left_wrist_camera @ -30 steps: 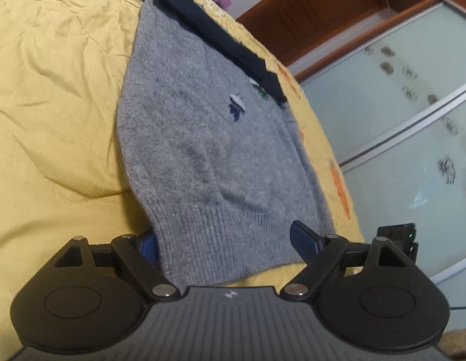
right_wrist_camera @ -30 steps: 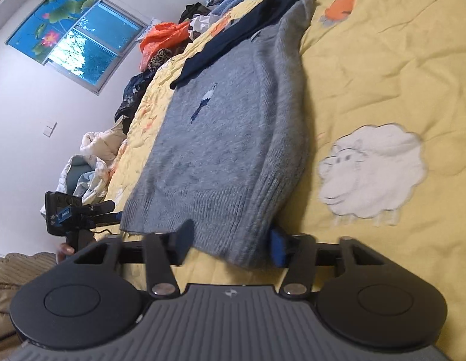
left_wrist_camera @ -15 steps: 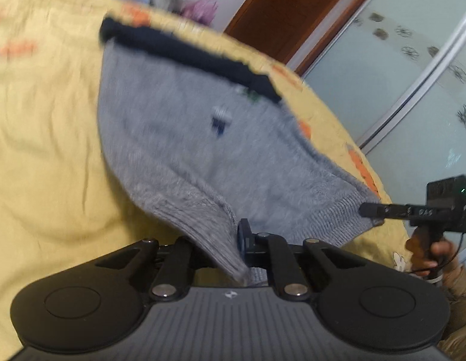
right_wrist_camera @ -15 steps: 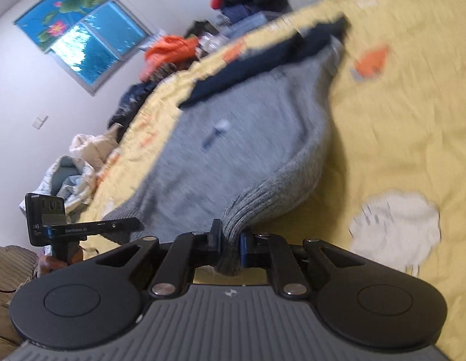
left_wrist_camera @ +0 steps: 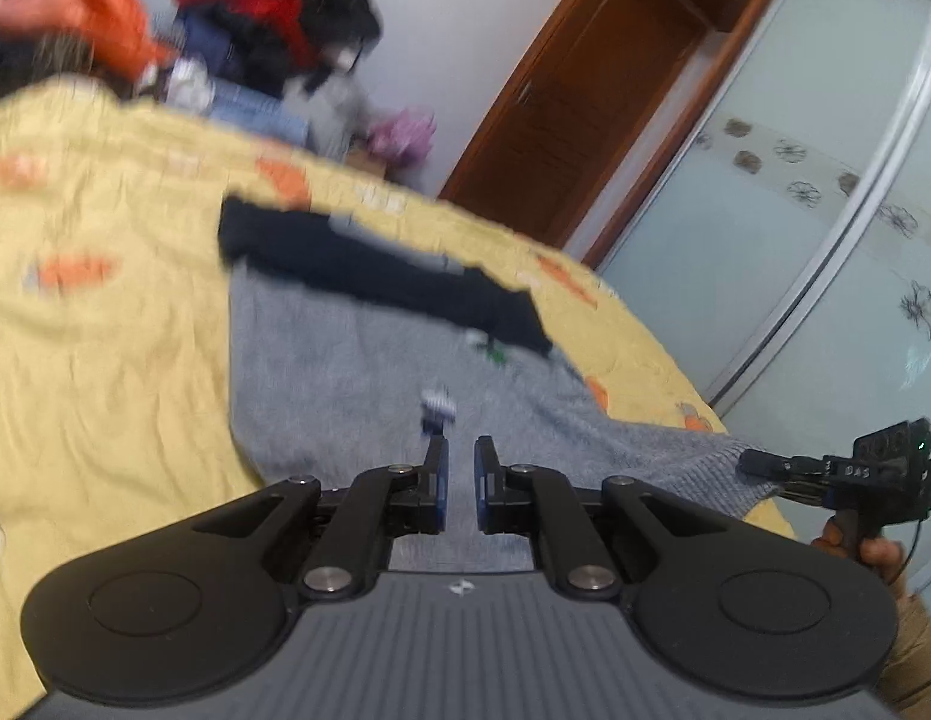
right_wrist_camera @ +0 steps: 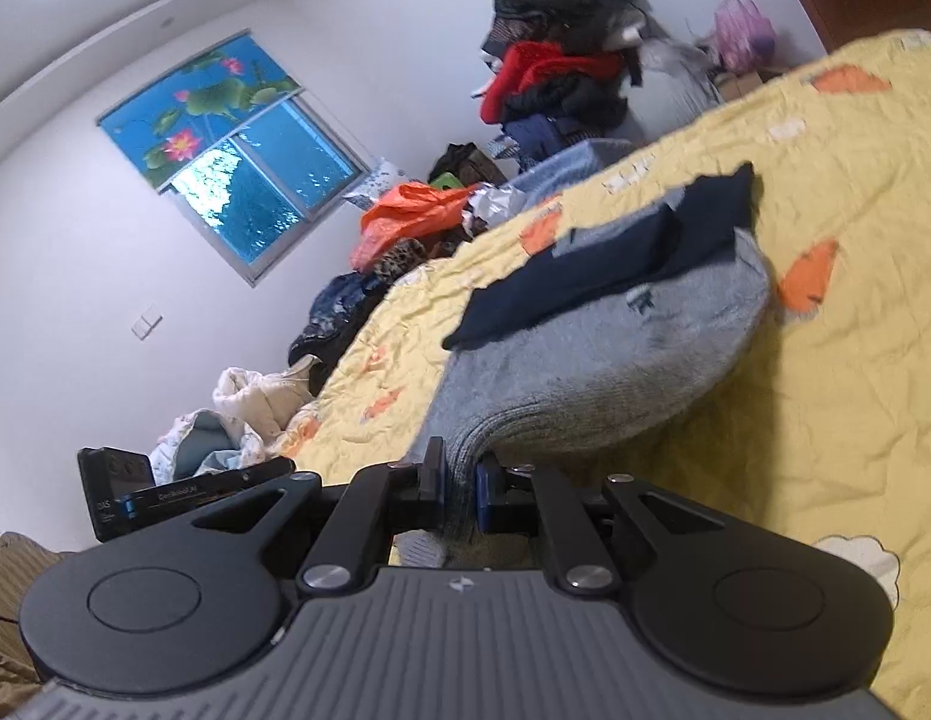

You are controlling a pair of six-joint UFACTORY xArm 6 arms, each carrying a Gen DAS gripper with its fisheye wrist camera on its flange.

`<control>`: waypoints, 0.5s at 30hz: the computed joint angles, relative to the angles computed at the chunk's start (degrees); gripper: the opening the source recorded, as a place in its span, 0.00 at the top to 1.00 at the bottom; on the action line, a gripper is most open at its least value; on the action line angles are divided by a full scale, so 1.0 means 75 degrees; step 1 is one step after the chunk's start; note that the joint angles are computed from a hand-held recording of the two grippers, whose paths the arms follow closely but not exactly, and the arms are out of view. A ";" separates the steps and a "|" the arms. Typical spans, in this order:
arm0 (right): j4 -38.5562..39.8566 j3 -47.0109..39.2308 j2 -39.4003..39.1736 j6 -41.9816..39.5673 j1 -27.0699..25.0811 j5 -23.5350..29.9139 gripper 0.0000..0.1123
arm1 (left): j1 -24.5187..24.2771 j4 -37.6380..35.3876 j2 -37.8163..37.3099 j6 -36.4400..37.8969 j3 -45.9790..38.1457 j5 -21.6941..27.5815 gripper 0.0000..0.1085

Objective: Fold small clothes
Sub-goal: 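Lift the grey hem with both tools, then fold the hem with both tools over toward the collar and sleeves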

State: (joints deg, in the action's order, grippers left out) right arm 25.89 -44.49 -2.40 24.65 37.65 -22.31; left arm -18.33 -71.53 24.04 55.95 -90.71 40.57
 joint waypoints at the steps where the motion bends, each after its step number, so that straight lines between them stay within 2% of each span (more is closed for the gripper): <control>1: -0.0209 0.0026 0.0031 0.0202 -0.0063 0.0038 0.84 | 0.0037 0.0202 0.0119 -0.0252 -0.0093 0.0212 0.92; 2: -0.0124 -0.0025 0.0096 0.0085 -0.0034 0.0124 0.84 | 0.0017 0.0548 0.0202 -0.0537 -0.0164 0.0275 0.92; 4: 0.0514 -0.0181 0.0200 -0.0565 0.0124 0.0306 0.84 | -0.0160 0.1630 0.0317 -0.1275 -0.0260 -0.0017 0.89; 6: 0.0106 -0.0115 0.0256 -0.0107 0.0039 0.0285 0.84 | -0.0426 0.3125 0.0520 -0.2148 -0.0486 -0.0450 0.72; 8: 0.0174 -0.0107 0.0370 -0.0066 0.0097 0.0212 0.84 | -0.0705 0.4409 0.0717 -0.2569 -0.0667 -0.0953 0.22; 10: -0.0384 0.0030 0.0420 0.0594 -0.0002 0.0102 0.84 | -0.1015 0.4917 0.0832 -0.1834 -0.0652 -0.1754 0.17; 11: -0.0448 0.0097 0.0425 0.0713 0.0009 0.0052 0.84 | -0.1074 0.4844 0.0900 -0.1034 -0.0734 -0.1793 0.17; 15: -0.0891 0.0241 0.0485 0.1272 -0.0063 0.0012 0.83 | -0.1154 0.5172 0.1810 0.1078 -0.2164 -0.0636 0.17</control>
State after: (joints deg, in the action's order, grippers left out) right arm 19.21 -42.68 1.24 34.19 37.18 -22.22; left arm -26.98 -32.74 37.61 64.03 -106.95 35.81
